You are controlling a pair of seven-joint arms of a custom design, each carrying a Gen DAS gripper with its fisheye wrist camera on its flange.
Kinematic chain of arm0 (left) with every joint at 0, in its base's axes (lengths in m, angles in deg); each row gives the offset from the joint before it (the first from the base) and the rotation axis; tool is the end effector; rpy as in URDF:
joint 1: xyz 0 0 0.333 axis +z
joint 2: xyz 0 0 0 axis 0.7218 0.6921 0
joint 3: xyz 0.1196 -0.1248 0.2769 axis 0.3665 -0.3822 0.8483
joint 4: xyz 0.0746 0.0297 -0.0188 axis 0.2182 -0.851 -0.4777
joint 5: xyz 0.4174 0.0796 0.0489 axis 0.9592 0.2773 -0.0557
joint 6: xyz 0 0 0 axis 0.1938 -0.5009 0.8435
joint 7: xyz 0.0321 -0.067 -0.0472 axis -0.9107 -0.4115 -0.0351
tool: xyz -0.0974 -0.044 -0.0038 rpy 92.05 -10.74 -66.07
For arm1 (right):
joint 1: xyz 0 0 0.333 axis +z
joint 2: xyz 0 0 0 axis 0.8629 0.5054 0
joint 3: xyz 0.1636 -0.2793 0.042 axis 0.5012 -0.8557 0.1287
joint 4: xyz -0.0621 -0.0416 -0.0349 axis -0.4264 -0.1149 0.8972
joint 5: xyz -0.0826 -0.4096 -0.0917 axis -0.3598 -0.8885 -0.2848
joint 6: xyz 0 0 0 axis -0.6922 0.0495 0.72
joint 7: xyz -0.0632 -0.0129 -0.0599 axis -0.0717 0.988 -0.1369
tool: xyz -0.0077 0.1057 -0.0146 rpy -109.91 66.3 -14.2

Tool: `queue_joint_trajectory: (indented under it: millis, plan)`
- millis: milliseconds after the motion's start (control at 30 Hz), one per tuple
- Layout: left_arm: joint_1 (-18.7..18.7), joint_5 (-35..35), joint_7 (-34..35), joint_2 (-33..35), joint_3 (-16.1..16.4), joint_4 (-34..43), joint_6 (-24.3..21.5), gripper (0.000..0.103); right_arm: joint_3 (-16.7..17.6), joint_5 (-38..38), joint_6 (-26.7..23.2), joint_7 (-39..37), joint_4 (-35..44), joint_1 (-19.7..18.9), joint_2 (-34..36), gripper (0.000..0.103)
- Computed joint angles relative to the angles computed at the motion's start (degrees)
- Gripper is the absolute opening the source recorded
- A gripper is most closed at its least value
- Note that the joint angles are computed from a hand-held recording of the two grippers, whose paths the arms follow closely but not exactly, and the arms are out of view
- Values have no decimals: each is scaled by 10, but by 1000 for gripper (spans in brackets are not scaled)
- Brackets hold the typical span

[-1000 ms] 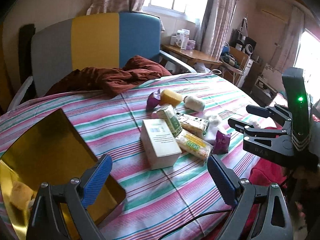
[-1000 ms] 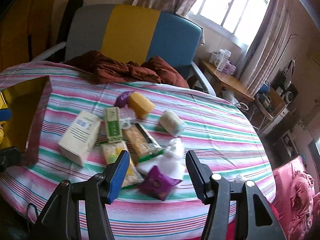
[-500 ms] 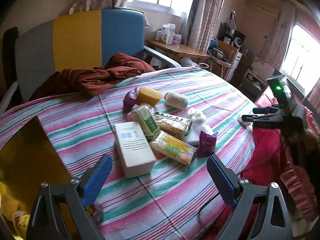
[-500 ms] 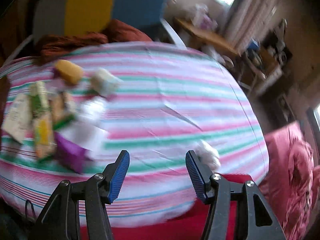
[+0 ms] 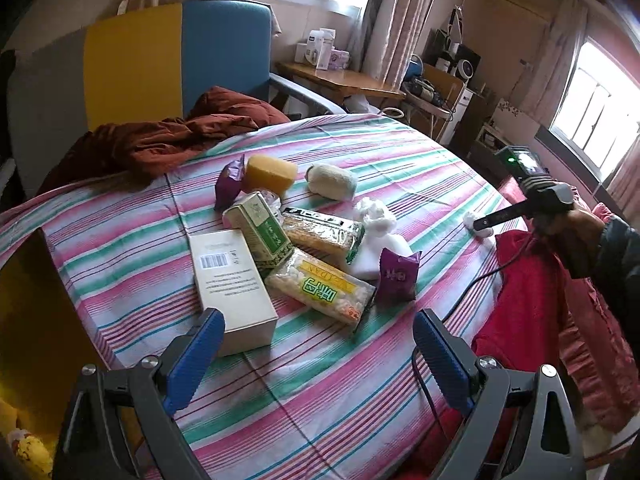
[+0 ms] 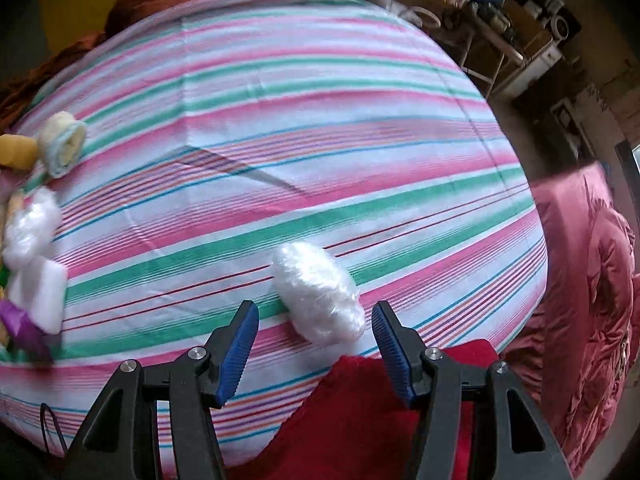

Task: Organize objects
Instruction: 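Grasp the plastic-wrapped white ball with the right tool while the left grasps the purple snack packet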

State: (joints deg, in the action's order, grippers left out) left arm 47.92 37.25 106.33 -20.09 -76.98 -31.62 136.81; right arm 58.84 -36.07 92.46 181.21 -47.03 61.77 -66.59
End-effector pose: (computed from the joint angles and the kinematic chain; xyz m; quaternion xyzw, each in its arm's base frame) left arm 0.6601 -0.1081 0.4201 -0.4413 0.8180 -0.3632 0.0651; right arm 0.6745 -0.0484 0.3928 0.5891 -0.7954 0.1412 0.0176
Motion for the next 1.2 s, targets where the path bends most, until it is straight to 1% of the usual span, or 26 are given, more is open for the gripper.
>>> queue_joint_trajectory:
  millis: [67,133,167,200,233,267,433,500,567,633,700,767,800,967,1033,1100,1167,1200]
  plan:
    - [-1,3,-4,4,-1,5,-5,94,2,15,-6,-12,13,-5,11,59]
    - [-1,1,-4,6,-3,8,-10,94,2,19,-15,-16,24,-5,20,57]
    - [-2,1,-4,7,-4,10,-12,93,2,20,-21,-21,28,-5,24,42]
    - [-3,3,-5,9,-5,12,-14,90,3,20,-27,-27,34,-4,29,36]
    - [-3,5,-7,10,-5,13,-16,88,1,12,-33,-26,37,0,32,35]
    - [-4,9,-12,13,-5,18,-22,87,0,3,-31,-23,35,4,31,31]
    - [-11,26,-33,28,-10,37,-34,76,-3,-20,19,-3,0,11,6,30]
    - [-15,33,-35,35,-15,46,-31,74,-2,-23,60,3,-26,10,-13,30]
    - [-23,43,-32,43,-21,53,-19,71,-2,-26,89,10,-46,9,-27,30]
    - [-32,68,-43,58,-24,66,-17,64,-1,-24,106,14,-55,6,-33,30]
    - [-37,85,-44,71,-30,78,-13,61,0,-21,119,14,-62,4,-37,30]
    - [-48,112,-45,87,-35,87,4,59,0,-21,127,11,-61,3,-35,30]
    - [-51,126,-53,94,-36,93,4,59,1,-18,133,5,-61,0,-33,30]
    - [-70,195,-109,131,-39,116,20,66,0,-10,152,2,-69,-2,-38,30]
    - [-70,210,-120,139,-45,120,19,72,0,-7,156,-3,-70,-3,-38,30]
    - [-77,232,-134,147,-46,120,35,72,0,-6,157,-6,-70,-3,-38,30]
    - [-82,251,-141,157,-49,123,49,70,0,-7,158,-7,-68,-3,-37,30]
    - [-84,262,-146,163,-49,126,53,59,0,-8,159,-7,-69,-2,-37,30]
